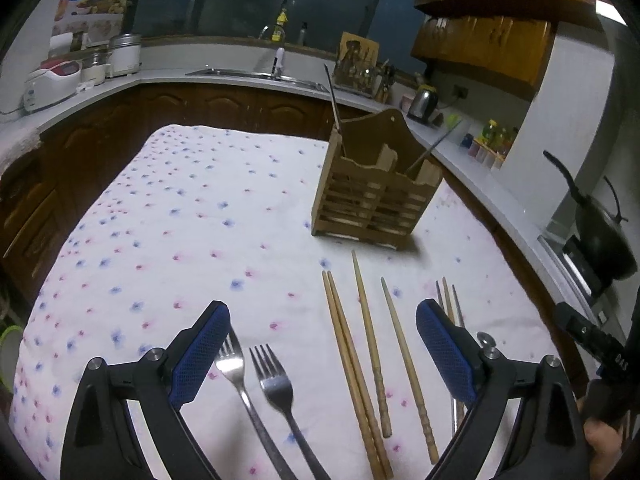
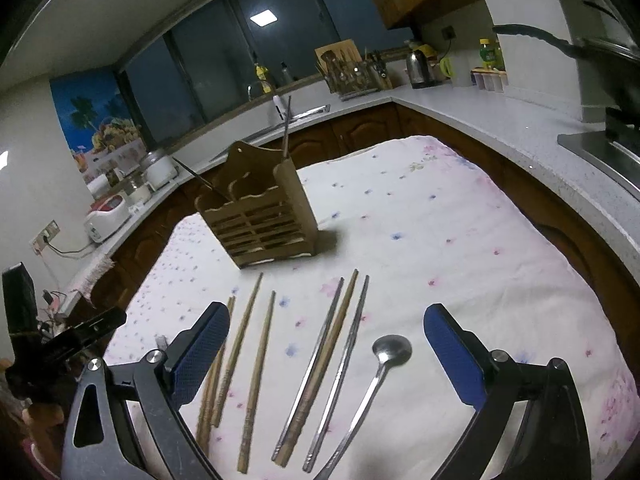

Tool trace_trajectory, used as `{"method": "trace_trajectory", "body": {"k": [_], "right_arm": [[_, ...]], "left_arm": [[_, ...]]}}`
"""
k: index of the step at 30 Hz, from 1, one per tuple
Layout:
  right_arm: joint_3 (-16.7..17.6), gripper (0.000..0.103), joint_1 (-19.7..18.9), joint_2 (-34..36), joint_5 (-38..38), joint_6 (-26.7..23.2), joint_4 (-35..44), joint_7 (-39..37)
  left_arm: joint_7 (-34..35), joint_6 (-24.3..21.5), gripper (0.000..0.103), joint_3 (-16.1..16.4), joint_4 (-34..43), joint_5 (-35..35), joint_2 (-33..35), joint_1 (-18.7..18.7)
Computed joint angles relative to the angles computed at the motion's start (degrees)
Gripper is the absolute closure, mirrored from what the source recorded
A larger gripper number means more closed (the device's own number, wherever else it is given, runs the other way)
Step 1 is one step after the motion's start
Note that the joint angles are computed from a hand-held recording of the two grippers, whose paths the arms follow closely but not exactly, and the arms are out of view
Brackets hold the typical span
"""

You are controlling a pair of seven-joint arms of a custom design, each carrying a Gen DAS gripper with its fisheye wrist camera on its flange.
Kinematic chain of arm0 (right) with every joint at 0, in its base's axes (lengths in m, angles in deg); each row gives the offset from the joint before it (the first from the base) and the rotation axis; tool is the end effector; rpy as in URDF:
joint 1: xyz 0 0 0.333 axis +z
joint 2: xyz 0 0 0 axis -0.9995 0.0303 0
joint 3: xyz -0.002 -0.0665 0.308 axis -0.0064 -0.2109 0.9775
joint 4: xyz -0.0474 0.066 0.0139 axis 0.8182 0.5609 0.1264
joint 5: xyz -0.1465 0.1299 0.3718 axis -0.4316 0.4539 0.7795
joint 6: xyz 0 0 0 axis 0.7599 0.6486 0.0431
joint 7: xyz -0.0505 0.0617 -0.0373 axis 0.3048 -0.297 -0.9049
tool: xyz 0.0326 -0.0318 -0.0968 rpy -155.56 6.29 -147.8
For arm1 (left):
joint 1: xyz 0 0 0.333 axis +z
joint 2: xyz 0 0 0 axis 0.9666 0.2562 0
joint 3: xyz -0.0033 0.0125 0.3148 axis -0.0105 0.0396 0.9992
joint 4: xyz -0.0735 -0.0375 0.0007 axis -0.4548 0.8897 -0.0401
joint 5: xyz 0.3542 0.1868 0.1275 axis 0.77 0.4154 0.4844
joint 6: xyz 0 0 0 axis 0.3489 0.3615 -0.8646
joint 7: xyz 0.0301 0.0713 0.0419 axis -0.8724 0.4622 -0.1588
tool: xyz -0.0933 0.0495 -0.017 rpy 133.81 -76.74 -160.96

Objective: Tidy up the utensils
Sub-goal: 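Grasp a wooden chopstick with the left tool while the right tool grasps a metal chopstick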

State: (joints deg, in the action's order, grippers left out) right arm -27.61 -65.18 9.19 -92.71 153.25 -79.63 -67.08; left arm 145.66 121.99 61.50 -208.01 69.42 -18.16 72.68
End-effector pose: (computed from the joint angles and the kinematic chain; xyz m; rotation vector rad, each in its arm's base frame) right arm 0.4380 0.3496 0.4185 -1.4028 1.7120 -0.4602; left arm 0.4622 -0.1481 0.4697 -1.8330 1.7173 -1.0325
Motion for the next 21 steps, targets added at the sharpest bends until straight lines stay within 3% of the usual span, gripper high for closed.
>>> {"method": "trace_trajectory", "body": {"k": [3,6,7,10,12,17,21], "right_arm": [[-0.21,0.023,0.04,1.24,3.22,-0.44,0.72,-3.68],[-0.95,0.035,-0.17,3.12,7.00,1.10,1.65,-7.40],[-1.13,0.044,-0.12,3.77,9.11,1.13,1.95,-9.63],[-1.81,0.057,0.00,6.15,17.00,2.35,2.83,-17.85],[-1.90,0.063,0.05,8.26,26.08,2.76,3.59,-27.11],[-1.67,0.071,0.21,12.61,41.84,3.30,5.70,-42.82],[-1.52,0.077,0.60,15.22,50.13,1.68,7.74,-50.85]], "left_arm": [[2.45,-1.77,0.027,2.31,2.68,-0.76,2.97,-2.76],[3.79,-5.14,0.039,2.47,6.10,0.06,5.84,-3.05],[4.29,-6.38,0.045,2.66,7.48,0.30,7.02,-3.31],[6.62,-10.34,0.060,3.83,12.03,-0.05,10.74,-4.72],[8.14,-13.13,0.067,4.49,15.14,-0.72,13.22,-5.42],[10.24,-17.72,0.068,5.26,22.75,-1.16,20.18,-6.19],[9.77,-21.45,0.072,5.83,27.89,-0.52,24.98,-6.28]]}}
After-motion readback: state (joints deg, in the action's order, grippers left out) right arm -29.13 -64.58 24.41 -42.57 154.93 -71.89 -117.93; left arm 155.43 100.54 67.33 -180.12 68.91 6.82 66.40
